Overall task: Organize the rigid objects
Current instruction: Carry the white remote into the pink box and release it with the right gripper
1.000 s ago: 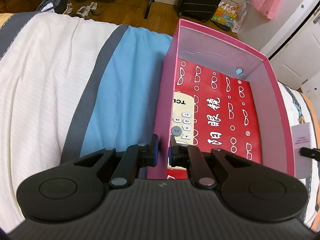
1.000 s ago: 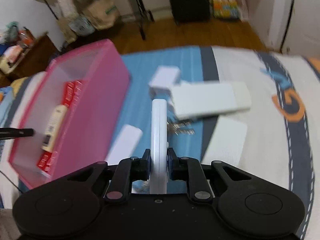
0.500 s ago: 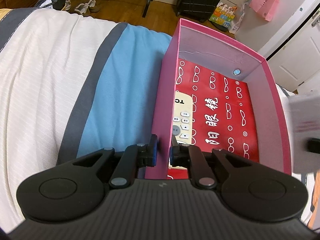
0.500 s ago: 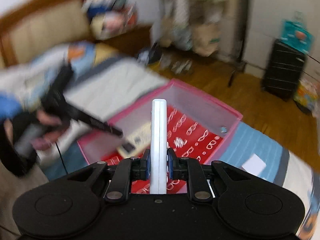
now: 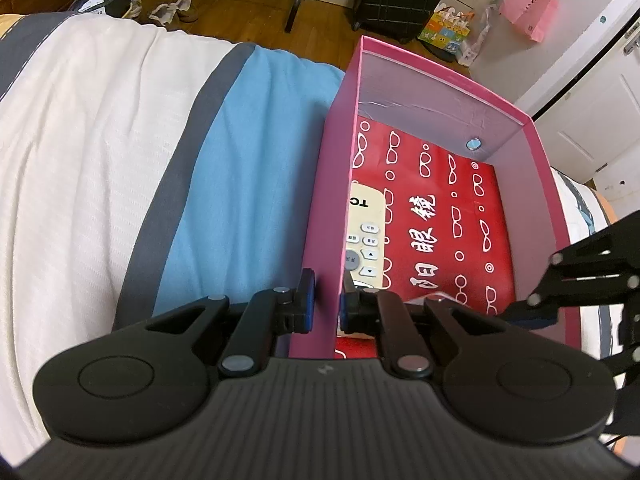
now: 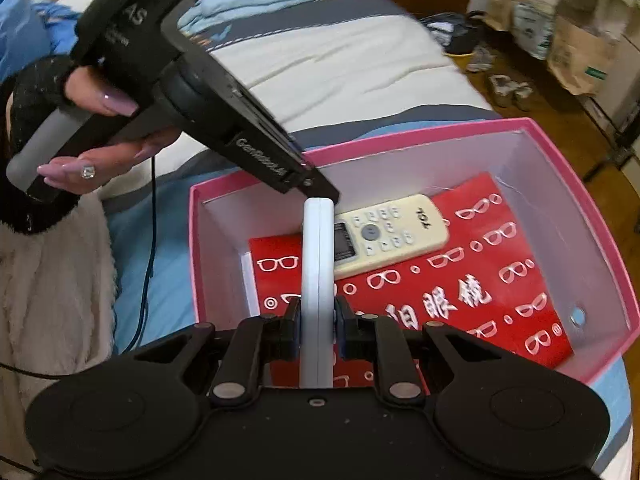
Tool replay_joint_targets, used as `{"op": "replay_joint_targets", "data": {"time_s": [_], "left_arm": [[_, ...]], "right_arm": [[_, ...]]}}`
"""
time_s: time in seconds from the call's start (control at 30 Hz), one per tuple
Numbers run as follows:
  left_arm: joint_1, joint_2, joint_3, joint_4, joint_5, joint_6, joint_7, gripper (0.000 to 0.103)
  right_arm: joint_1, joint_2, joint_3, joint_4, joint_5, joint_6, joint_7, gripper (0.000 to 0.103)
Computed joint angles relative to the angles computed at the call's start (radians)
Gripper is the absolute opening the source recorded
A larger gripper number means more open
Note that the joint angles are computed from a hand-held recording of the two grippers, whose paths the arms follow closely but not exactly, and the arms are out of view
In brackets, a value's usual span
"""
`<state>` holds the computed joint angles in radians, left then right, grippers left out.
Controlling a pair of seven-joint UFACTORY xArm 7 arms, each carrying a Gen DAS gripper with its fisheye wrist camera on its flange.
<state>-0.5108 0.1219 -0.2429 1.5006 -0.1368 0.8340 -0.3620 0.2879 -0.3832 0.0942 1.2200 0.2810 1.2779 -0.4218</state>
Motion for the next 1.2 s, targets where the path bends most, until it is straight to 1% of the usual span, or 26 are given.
{"op": "replay_joint_targets", "data": {"time_s": [0.13, 0.23, 0.4, 0.5, 0.63, 0.7, 0.77, 0.9, 0.93, 1.0, 1.2], "left_arm": [[0.002, -0.001, 0.0, -0.004, -0.007, -0.006, 0.005, 0.011], [0.002, -0.004, 0.0, -0.008, -0.01, -0.008, 0.004, 0.011], [0.0, -0.009, 0.0, -0.02, -0.005, -0.021, -0.01, 0.011], [0.0, -0.011, 0.0, -0.02, -0.004, -0.02, -0.013, 0.011], [-0.002, -0.012, -0.002, -0.021, 0.004, -0.022, -0.004, 0.011], [-0.001, -0.014, -0.001, -0.024, 0.004, -0.023, -0.006, 0.011], [-0.001, -0.016, -0.001, -0.026, 0.001, -0.025, -0.005, 0.011], [-0.001, -0.015, -0.002, -0.025, 0.001, -0.024, -0.007, 0.011], [-0.001, -0.016, -0.002, -0.026, 0.001, -0.024, -0.007, 0.011], [0.0, -0.016, -0.002, -0.026, -0.004, -0.022, -0.008, 0.011], [0.001, -0.015, -0.002, -0.023, -0.009, -0.021, -0.003, 0.011]], "right_arm": [[0.009, 0.052, 0.002, 0.039, 0.001, 0.038, -0.039, 0.02], [0.003, 0.08, 0.002, 0.059, 0.02, 0.058, -0.021, 0.02], [0.001, 0.109, 0.017, 0.078, 0.002, 0.088, -0.005, 0.02], [-0.003, 0.119, 0.03, 0.083, -0.027, 0.072, 0.02, 0.02], [-0.004, 0.121, 0.061, 0.074, -0.13, 0.023, 0.07, 0.02], [-0.005, 0.12, 0.063, 0.068, -0.153, 0.006, 0.1, 0.02], [0.001, 0.104, 0.066, 0.053, -0.172, -0.012, 0.099, 0.02], [0.025, 0.077, 0.087, 0.021, -0.23, -0.029, 0.061, 0.02], [0.027, 0.079, 0.089, 0.022, -0.233, -0.028, 0.067, 0.02], [0.035, 0.075, 0.084, 0.016, -0.217, -0.03, 0.062, 0.024], [0.043, 0.068, 0.048, 0.016, -0.124, -0.025, 0.023, 0.024]]}}
